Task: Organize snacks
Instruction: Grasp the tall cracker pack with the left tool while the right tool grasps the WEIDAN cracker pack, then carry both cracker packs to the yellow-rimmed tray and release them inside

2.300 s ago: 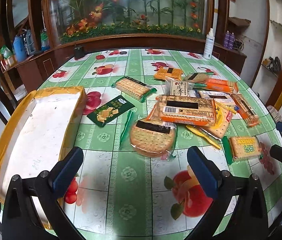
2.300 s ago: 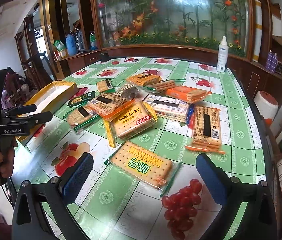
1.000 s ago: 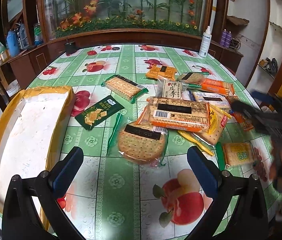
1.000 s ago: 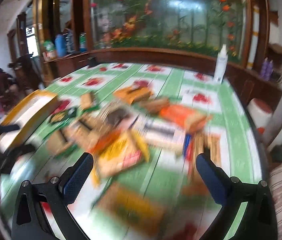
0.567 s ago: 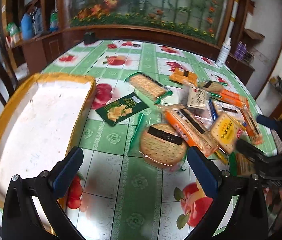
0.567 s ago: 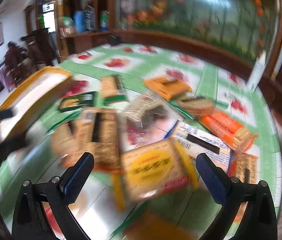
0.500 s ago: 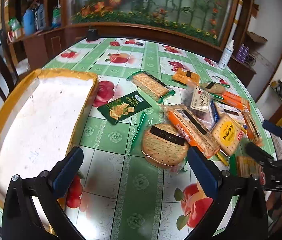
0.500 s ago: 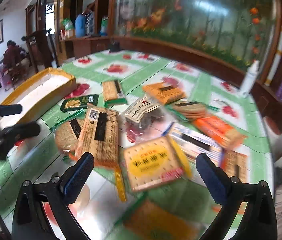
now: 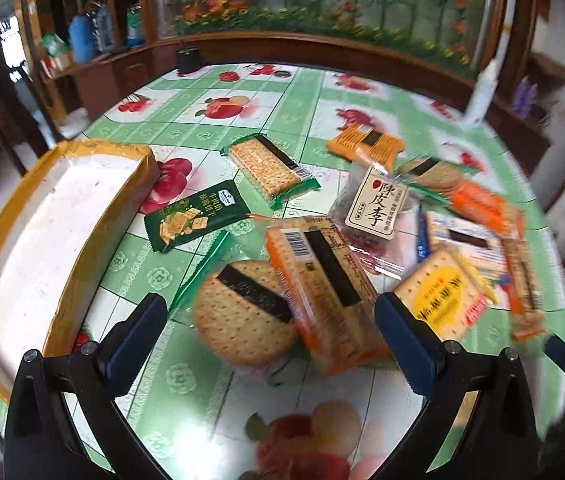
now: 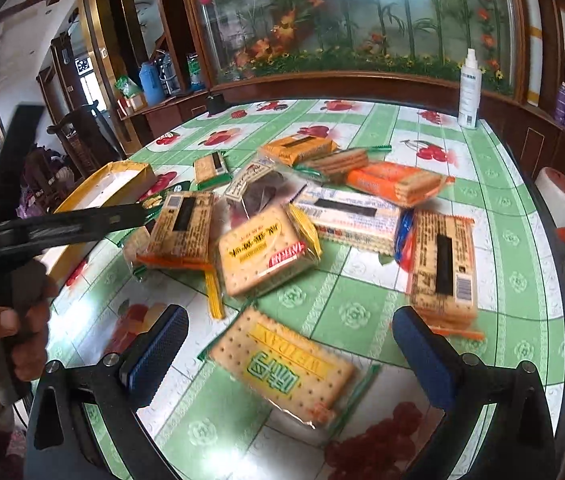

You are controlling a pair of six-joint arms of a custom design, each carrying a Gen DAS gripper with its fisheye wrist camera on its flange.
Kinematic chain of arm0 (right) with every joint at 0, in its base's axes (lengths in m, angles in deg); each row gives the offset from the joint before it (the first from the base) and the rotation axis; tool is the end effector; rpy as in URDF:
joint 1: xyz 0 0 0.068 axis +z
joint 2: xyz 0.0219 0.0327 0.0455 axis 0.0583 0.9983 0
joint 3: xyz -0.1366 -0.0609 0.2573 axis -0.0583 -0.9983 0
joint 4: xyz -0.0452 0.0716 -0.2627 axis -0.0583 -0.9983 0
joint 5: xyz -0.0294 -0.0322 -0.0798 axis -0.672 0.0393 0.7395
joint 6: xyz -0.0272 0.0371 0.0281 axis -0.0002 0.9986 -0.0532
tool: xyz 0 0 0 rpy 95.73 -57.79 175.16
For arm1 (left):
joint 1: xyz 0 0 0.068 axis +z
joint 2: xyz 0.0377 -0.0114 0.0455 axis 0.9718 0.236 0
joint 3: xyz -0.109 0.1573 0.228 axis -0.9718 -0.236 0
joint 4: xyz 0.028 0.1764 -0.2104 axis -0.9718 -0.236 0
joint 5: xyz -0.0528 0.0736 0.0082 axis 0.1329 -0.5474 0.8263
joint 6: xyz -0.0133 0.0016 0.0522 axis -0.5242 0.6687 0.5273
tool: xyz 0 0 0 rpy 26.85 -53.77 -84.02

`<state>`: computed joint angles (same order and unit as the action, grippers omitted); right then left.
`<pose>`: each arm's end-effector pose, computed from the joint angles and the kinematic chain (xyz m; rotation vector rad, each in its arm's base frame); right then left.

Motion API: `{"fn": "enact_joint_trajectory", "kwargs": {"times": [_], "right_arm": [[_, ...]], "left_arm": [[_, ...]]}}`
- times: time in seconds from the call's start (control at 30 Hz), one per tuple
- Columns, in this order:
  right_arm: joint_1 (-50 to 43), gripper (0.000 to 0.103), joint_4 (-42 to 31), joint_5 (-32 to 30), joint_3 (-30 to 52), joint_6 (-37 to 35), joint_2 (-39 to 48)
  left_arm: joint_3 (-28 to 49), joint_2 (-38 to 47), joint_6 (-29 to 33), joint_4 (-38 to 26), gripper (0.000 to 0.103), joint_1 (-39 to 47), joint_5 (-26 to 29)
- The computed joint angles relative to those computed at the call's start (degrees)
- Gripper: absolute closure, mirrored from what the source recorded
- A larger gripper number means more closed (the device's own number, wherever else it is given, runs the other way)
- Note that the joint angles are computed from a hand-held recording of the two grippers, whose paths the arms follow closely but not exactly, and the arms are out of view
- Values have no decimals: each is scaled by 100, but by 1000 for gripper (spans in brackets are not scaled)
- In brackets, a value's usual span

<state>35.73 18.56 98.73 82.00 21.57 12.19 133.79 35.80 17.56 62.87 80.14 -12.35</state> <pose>0.2110 0.1244 0.1737 0.0898 2.4130 0.2368 0.3046 0.0151 0.1812 0.2530 2.4775 -0.0591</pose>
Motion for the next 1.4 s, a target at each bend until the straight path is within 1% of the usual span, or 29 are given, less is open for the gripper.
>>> {"fn": "enact_joint_trajectory", "kwargs": {"times": [0.07, 0.2, 0.3, 0.37, 0.47, 0.63, 0.7, 0.77, 0.83, 0.87, 0.9, 0.97, 1.0, 1.03, 1.07, 1.1, 1.17, 1.23, 1.27, 1.4], "right_arm": [[-8, 0, 52, -71, -82, -54, -89], [-113, 0, 294, -341, -239, -293, -237], [-122, 0, 425, -490, -274, -456, -227], [-137, 0, 502, -686, -247, -612, -117], [-169, 0, 603, -1149, -191, -841, 117], [-61, 0, 513, -1190, 29, -1151, 541], [-49, 2, 338, -1117, 190, -1269, 762], [-16, 7, 165, -1062, 349, -1388, 956], [-7, 9, 38, -1037, 492, -1462, 1169], [-29, 14, -23, -1051, 551, -1491, 1260], [-49, 17, -86, -1018, 611, -1520, 1359], [-70, 21, -137, -1015, 666, -1528, 1490], [-56, 22, -129, -956, 662, -1524, 1501], [-60, 28, -137, -916, 664, -1528, 1503], [-64, 34, -163, -869, 664, -1516, 1492], [-85, 36, -198, -858, 659, -1493, 1462], [-155, 46, -192, -943, 601, -1435, 1372], [-218, 52, -173, -1015, 556, -1393, 1310], [-235, 54, -154, -1037, 522, -1359, 1266], [-240, 54, 5, -1147, 352, -1109, 1097]], "left_arm": [[-3, 49, -166, 25, 0, -192, -242], [119, 214, -400, -69, 0, -334, -335], [206, 296, -604, -104, 0, -407, -561], [293, 386, -760, -153, 0, -440, -652], [361, 513, -928, -147, 0, -551, -808], [678, 870, -1190, -324, 0, -702, -918], [781, 974, -1254, -372, 0, -756, -956], [852, 1086, -1260, -361, 0, -817, -1003], [999, 1311, -1184, -443, 0, -870, -1001], [1062, 1404, -1139, -493, 0, -886, -988], [1015, 1420, -1031, -363, 0, -964, -1152], [958, 1430, -844, -240, 0, -1010, -1159], [906, 1412, -716, -153, 4, -1034, -1198], [834, 1376, -561, -47, 6, -1047, -1205], [760, 1316, -429, 41, 12, -1034, -1150], [702, 1263, -337, 104, 22, -1021, -1140], [547, 1117, -35, 261, 35, -949, -1025], [446, 1015, 227, 315, 40, -809, -753], [386, 964, 373, 359, 44, -719, -645], [403, 896, 749, 235, 45, -300, 37]]}}
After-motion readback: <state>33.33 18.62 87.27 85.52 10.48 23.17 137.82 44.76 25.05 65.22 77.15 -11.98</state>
